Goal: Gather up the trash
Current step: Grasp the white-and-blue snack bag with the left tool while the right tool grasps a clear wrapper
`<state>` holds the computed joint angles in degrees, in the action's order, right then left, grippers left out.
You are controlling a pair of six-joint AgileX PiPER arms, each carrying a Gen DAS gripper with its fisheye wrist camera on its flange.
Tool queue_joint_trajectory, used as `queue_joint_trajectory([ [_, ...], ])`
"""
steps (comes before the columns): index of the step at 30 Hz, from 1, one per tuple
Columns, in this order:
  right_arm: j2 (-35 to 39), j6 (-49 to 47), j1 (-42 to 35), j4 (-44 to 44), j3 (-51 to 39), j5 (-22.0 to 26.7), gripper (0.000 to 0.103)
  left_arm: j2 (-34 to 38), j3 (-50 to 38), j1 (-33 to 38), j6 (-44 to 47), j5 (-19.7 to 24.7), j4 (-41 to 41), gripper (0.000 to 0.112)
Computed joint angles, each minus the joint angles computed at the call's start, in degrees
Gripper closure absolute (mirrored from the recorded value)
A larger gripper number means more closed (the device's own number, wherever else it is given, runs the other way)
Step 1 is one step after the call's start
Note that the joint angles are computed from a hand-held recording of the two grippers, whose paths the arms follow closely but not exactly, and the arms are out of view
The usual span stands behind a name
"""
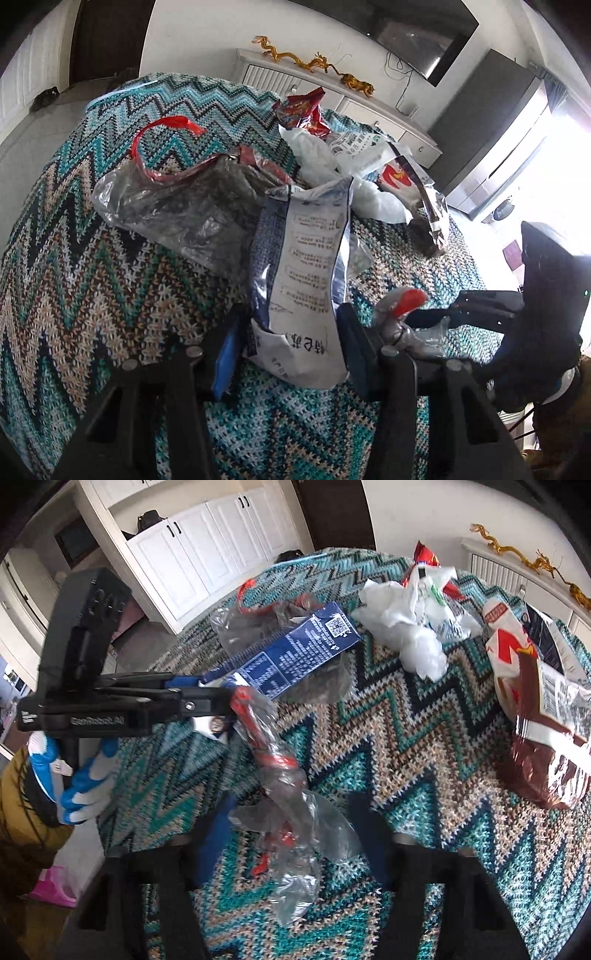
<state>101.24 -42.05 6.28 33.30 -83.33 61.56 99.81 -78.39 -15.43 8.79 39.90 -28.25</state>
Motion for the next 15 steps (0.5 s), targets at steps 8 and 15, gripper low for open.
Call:
queue_joint_trajectory([
  [8, -4.92, -5.5, -6.11, 3.74, 4.38, 2.3, 0.092, -5.38, 5.21, -2.27, -1.8, -2.37, -1.0, 0.067],
  [15, -14.16, -9.67, -14.62, 6.87, 9.77, 6.66, 0.092, -12.16, 10.32, -4.02, -6.01, -4.14, -1.51, 0.067],
])
